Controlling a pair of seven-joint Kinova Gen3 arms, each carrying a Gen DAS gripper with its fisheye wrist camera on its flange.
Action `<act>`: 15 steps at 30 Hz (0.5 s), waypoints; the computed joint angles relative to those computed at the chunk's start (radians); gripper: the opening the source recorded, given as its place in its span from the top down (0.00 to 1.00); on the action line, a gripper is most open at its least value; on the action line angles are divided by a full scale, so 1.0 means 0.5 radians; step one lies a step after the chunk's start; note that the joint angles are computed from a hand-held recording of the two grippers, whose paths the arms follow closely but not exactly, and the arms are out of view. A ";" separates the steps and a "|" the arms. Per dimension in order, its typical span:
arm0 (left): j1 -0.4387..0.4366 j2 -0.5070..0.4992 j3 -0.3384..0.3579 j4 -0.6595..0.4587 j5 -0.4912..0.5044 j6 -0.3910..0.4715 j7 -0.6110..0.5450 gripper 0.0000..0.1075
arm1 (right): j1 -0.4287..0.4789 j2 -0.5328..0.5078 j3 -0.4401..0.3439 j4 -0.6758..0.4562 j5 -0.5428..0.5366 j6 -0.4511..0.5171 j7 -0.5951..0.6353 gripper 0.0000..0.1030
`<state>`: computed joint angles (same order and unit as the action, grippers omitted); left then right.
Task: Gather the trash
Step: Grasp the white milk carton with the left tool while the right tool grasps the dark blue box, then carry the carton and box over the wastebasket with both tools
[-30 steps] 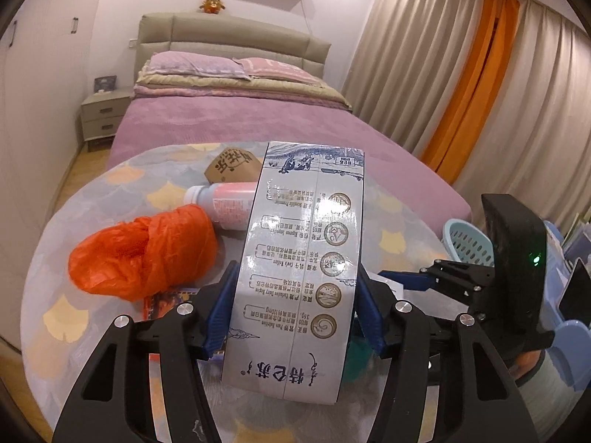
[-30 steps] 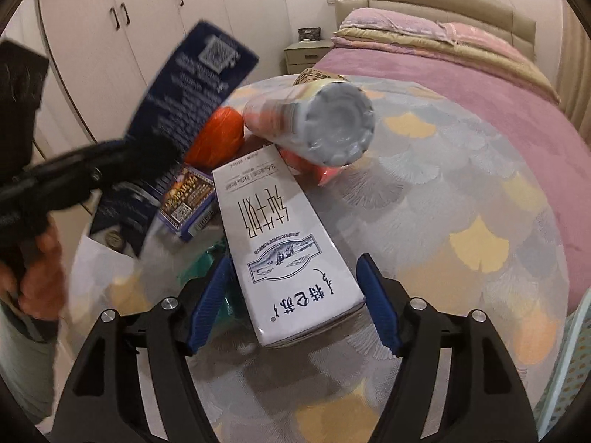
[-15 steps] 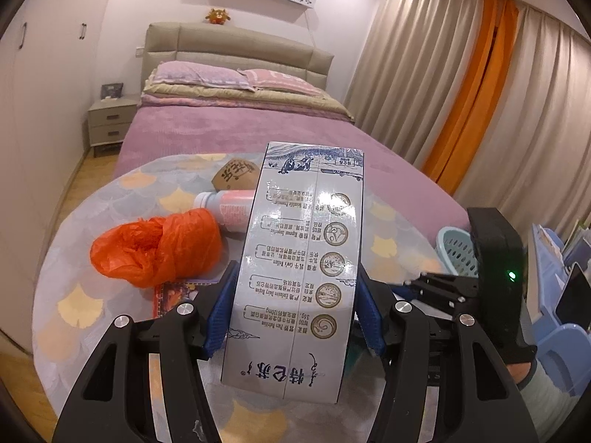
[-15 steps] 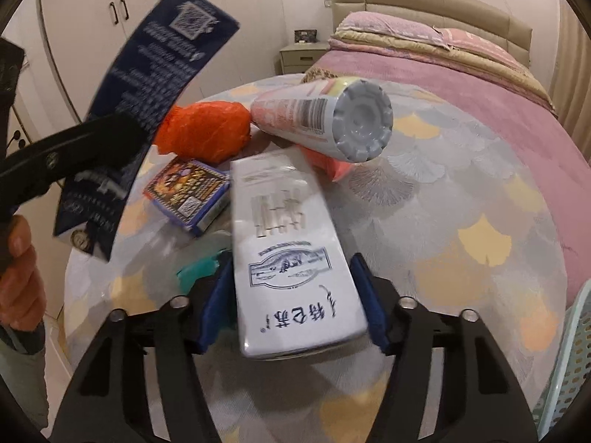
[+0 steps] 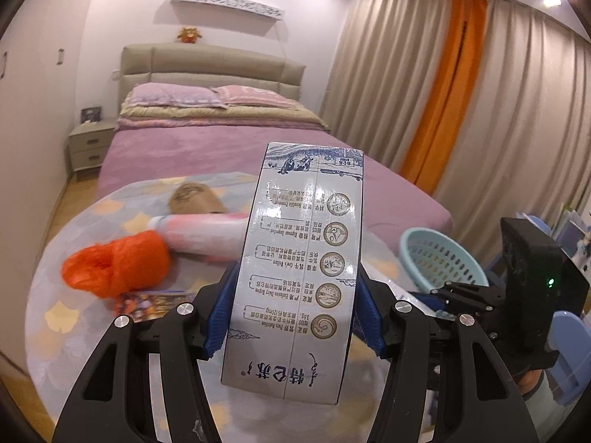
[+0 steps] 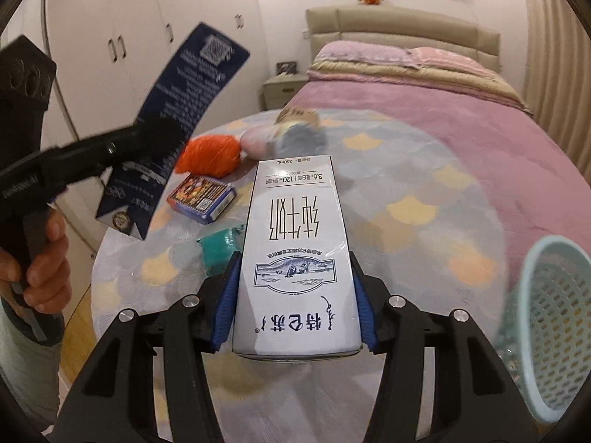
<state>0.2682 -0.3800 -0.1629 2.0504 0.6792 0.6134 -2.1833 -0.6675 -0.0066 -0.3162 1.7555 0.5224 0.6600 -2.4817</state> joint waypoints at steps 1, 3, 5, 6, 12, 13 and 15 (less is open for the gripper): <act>0.011 0.001 0.021 -0.002 0.006 -0.010 0.004 0.48 | -0.001 -0.036 -0.003 0.026 0.035 0.007 -0.052 0.51; 0.048 0.008 0.063 -0.007 0.022 -0.032 0.009 0.48 | 0.031 -0.129 -0.024 0.086 0.098 0.017 -0.158 0.51; 0.087 0.023 0.107 -0.021 0.035 -0.053 0.017 0.48 | 0.080 -0.205 -0.080 0.127 0.166 0.059 -0.263 0.51; 0.108 0.038 0.134 -0.032 0.040 -0.067 0.024 0.48 | 0.112 -0.253 -0.120 0.152 0.218 0.102 -0.329 0.51; 0.220 0.175 0.276 -0.135 0.049 -0.126 0.046 0.48 | 0.336 -0.477 -0.270 0.250 0.299 0.257 -0.495 0.51; 0.231 0.195 0.300 -0.146 0.045 -0.140 0.047 0.48 | 0.375 -0.519 -0.277 0.276 0.288 0.268 -0.505 0.51; 0.255 0.255 0.359 -0.181 0.039 -0.164 0.065 0.48 | 0.455 -0.573 -0.308 0.305 0.278 0.300 -0.532 0.51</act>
